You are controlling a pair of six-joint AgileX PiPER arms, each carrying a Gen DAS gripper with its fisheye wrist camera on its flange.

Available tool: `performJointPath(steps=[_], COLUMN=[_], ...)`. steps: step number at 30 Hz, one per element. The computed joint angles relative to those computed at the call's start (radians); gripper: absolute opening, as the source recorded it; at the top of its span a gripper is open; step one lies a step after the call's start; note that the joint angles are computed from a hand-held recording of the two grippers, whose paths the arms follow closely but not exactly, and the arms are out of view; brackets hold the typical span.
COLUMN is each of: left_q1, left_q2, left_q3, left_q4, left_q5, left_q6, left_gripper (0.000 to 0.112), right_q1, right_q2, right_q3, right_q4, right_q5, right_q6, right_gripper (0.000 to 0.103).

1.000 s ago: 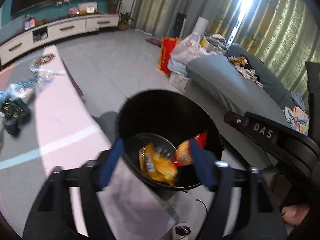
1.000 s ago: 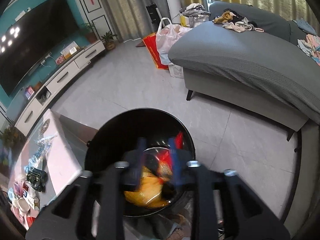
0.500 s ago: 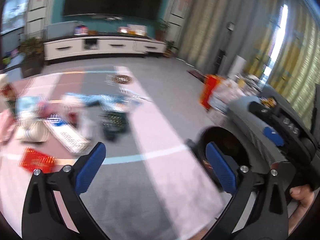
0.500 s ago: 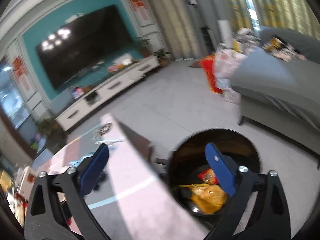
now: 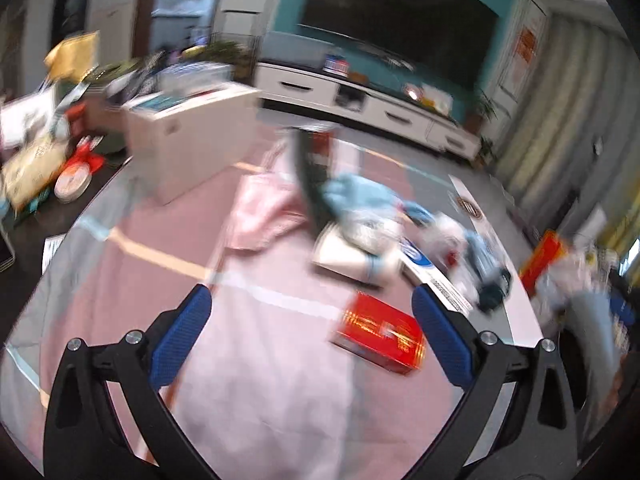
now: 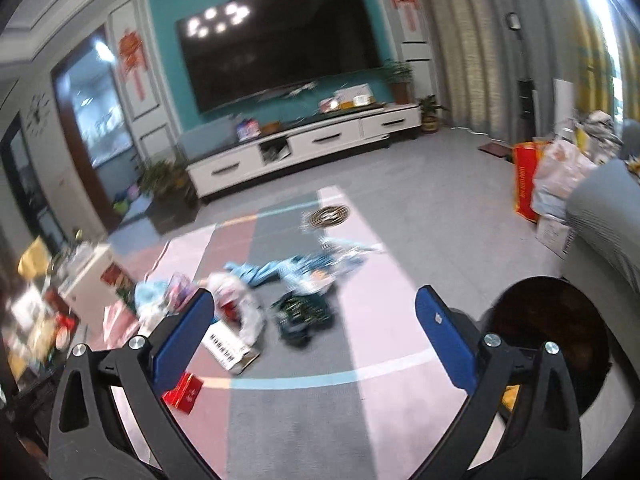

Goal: Collect trash
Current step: 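Move both tools back to the trash on the rug, then grasp the pink cloth with the left tool while the right tool grasps the blue face mask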

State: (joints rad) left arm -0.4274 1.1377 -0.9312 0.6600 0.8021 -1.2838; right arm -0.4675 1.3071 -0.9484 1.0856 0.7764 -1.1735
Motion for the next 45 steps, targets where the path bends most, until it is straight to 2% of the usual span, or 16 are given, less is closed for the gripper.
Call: performJointPath(steps=[2, 4, 8, 11, 13, 19, 21, 26, 29, 31, 33, 34, 35, 37, 40, 45], left_q1=[0.117, 0.257, 0.355, 0.456, 0.516, 0.615, 0.629, 0.656, 0.654, 0.674, 0.695, 0.696, 0.691, 0.683, 0.652, 0.607], left_q2=[-0.024, -0.026, 0.007, 0.062, 0.108, 0.254, 0.302, 0.395, 0.426, 0.442, 0.440, 0.442, 0.439, 0.419, 0.374, 0.234], left_q3=[0.037, 0.057, 0.048, 0.030, 0.021, -0.052, -0.077, -0.118, -0.132, -0.114, -0.082, -0.076, -0.071, -0.067, -0.051, -0.005], left_q4=[-0.085, -0.259, -0.343, -0.527, -0.656, -1.022, -1.109, -1.361, -1.349, -1.476, -1.634, -1.652, -1.634, -1.567, -1.416, -1.176], left_q5=[-0.078, -0.174, -0.226, -0.294, -0.344, -0.410, -0.421, -0.383, -0.369, -0.358, -0.345, -0.351, -0.358, -0.356, -0.364, -0.339], left_q6=[0.092, 0.274, 0.378, 0.566, 0.694, 1.109, 1.200, 1.434, 1.419, 1.527, 1.692, 1.717, 1.702, 1.617, 1.446, 1.145], left_gripper=[0.100, 0.100, 0.100, 0.099, 0.098, 0.086, 0.083, 0.075, 0.057, 0.040, 0.029, 0.022, 0.020, 0.017, 0.015, 0.014], right_q1=[0.054, 0.135, 0.321, 0.455, 0.531, 0.743, 0.791, 0.879, 0.905, 0.897, 0.872, 0.865, 0.856, 0.837, 0.777, 0.696], right_q2=[0.008, 0.027, 0.077, 0.157, 0.232, 0.430, 0.490, 0.618, 0.653, 0.667, 0.695, 0.699, 0.688, 0.658, 0.610, 0.440], right_q3=[0.013, 0.012, -0.028, -0.116, -0.211, -0.469, -0.544, -0.674, -0.690, -0.692, -0.713, -0.710, -0.686, -0.636, -0.570, -0.389], right_q4=[-0.013, -0.058, -0.167, -0.221, -0.276, -0.441, -0.491, -0.642, -0.746, -0.727, -0.650, -0.643, -0.626, -0.584, -0.467, -0.340], right_q5=[-0.012, -0.026, -0.071, -0.076, -0.065, -0.082, -0.076, -0.064, -0.088, -0.063, 0.006, 0.022, 0.015, 0.012, 0.089, 0.116], right_q6=[0.020, 0.074, 0.196, 0.302, 0.406, 0.619, 0.650, 0.746, 0.808, 0.776, 0.743, 0.744, 0.722, 0.670, 0.580, 0.436], right_gripper=[0.099, 0.099, 0.099, 0.096, 0.089, 0.073, 0.071, 0.071, 0.066, 0.051, 0.039, 0.032, 0.029, 0.020, 0.014, 0.013])
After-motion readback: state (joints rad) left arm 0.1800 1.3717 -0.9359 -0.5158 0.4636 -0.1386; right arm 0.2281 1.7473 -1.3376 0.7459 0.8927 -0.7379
